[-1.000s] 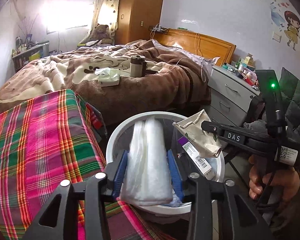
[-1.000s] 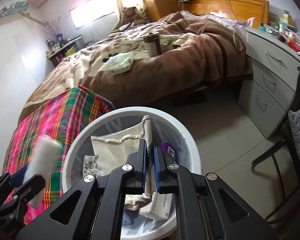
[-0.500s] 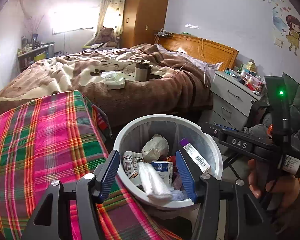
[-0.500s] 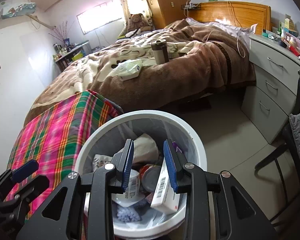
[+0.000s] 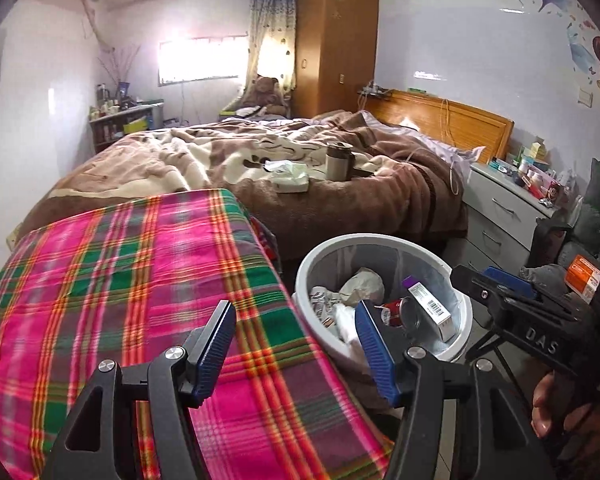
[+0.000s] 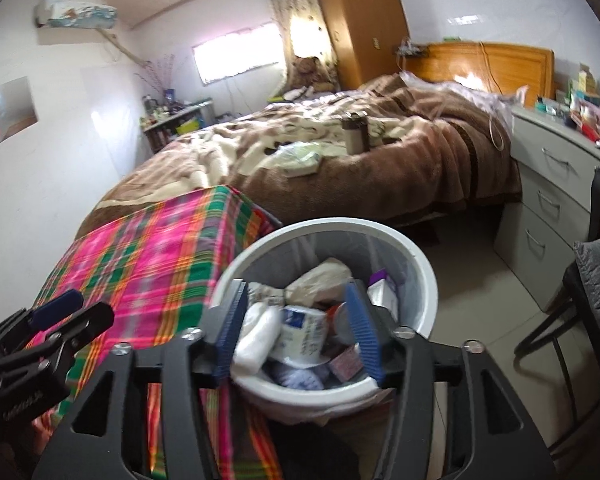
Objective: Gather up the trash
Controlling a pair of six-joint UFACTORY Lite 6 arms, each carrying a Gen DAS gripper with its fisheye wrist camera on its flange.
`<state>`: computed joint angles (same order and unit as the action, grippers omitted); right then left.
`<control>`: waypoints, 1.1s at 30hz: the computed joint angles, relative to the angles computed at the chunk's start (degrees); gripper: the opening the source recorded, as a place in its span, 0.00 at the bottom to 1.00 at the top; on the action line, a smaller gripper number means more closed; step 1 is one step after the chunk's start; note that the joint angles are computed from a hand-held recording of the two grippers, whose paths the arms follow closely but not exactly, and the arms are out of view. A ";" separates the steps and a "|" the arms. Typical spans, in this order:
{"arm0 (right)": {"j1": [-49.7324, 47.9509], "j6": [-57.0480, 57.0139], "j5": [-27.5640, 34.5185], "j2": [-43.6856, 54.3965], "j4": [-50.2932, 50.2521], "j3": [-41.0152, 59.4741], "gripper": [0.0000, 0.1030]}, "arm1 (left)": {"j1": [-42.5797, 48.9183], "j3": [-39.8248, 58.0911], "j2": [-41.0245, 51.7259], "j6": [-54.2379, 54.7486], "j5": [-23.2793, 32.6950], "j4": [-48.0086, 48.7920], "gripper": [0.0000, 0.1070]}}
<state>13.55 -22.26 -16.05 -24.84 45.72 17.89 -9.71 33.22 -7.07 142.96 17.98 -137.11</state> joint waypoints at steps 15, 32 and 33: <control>27.78 -18.71 -19.90 -4.11 31.68 -5.96 0.61 | 12.62 -18.77 -22.59 0.12 0.40 3.07 0.58; 38.11 -18.20 -28.07 -2.06 37.94 -5.53 0.61 | 18.05 -21.81 -27.47 -6.30 3.75 11.36 0.58; 38.44 -18.04 -28.25 -1.96 38.09 -5.47 0.61 | 18.01 -21.72 -27.27 -6.09 3.73 11.20 0.58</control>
<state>51.98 -40.30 -44.30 -26.80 83.81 12.42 8.30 11.50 -34.34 136.86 21.71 -125.91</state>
